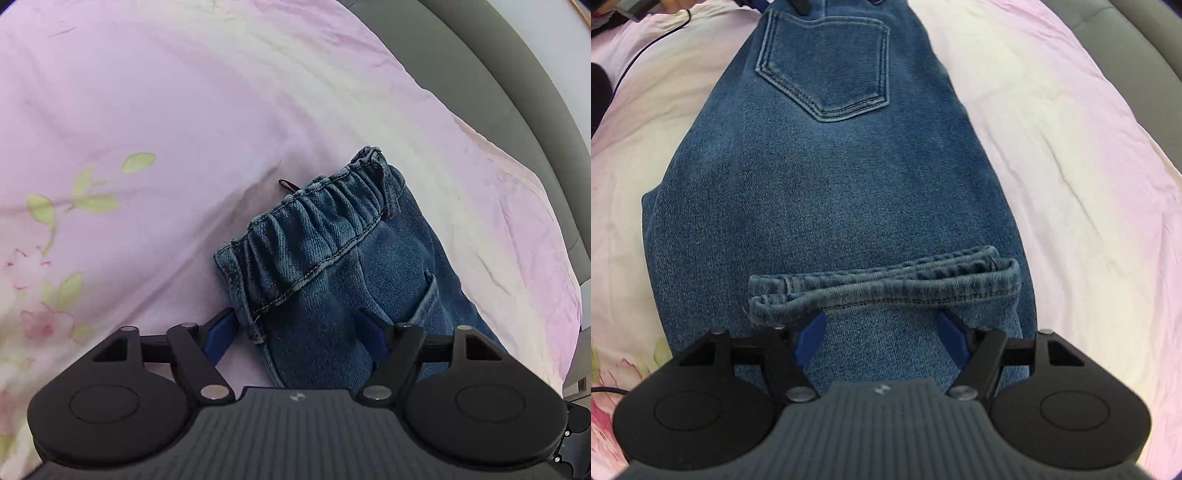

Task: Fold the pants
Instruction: 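Grasp the elastic waistband with the left gripper and lift it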

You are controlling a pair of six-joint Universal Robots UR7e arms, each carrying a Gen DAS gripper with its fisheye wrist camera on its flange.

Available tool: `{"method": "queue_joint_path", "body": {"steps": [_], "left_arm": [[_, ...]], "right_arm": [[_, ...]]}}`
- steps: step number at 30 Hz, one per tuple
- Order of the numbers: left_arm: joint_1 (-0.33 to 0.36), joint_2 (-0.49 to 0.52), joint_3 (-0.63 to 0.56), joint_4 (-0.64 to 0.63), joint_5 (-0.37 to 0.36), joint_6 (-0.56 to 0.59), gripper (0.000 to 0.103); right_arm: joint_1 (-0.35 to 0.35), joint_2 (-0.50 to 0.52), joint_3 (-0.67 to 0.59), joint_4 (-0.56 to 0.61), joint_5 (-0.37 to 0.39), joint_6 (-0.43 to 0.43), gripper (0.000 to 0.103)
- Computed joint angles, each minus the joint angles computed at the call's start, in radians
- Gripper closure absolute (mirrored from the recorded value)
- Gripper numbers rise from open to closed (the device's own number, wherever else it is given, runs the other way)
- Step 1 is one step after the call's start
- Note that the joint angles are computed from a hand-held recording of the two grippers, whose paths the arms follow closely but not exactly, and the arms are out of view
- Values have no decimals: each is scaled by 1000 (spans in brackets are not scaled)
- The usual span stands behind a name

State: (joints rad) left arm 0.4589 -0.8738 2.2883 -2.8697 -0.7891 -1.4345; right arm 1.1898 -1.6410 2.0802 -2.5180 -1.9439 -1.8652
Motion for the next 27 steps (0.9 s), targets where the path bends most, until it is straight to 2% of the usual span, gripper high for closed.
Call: {"method": "queue_joint_path", "body": {"steps": [3, 6, 8, 10, 13, 15, 17, 21, 27], "left_arm": [[-5, 22, 7, -37, 26, 17, 13], [-20, 27, 15, -43, 44, 13, 20], [-31, 24, 19, -38, 55, 1, 33], [-43, 12, 24, -39, 59, -4, 40], [-77, -11, 11, 24, 88, -20, 44], [-113, -23, -1, 52, 123, -13, 46], [-138, -40, -16, 56, 145, -6, 54], [-182, -49, -88, 76, 161, 77, 62], [-257, 50, -286, 139, 189, 280, 66]], "right_arm": [[11, 31, -25, 29, -27, -11, 32], [21, 64, -33, 21, -57, -20, 27], [24, 75, -40, 26, -68, -2, 26], [22, 74, -43, 29, -64, 6, 26], [16, 56, -28, 3, -48, 21, 26], [13, 40, -31, 9, -37, 86, 26], [0, 14, -41, 39, -4, 167, 32], [-42, -79, -67, 132, 86, 283, 33], [-136, -213, -94, 214, 197, 333, 33]]}}
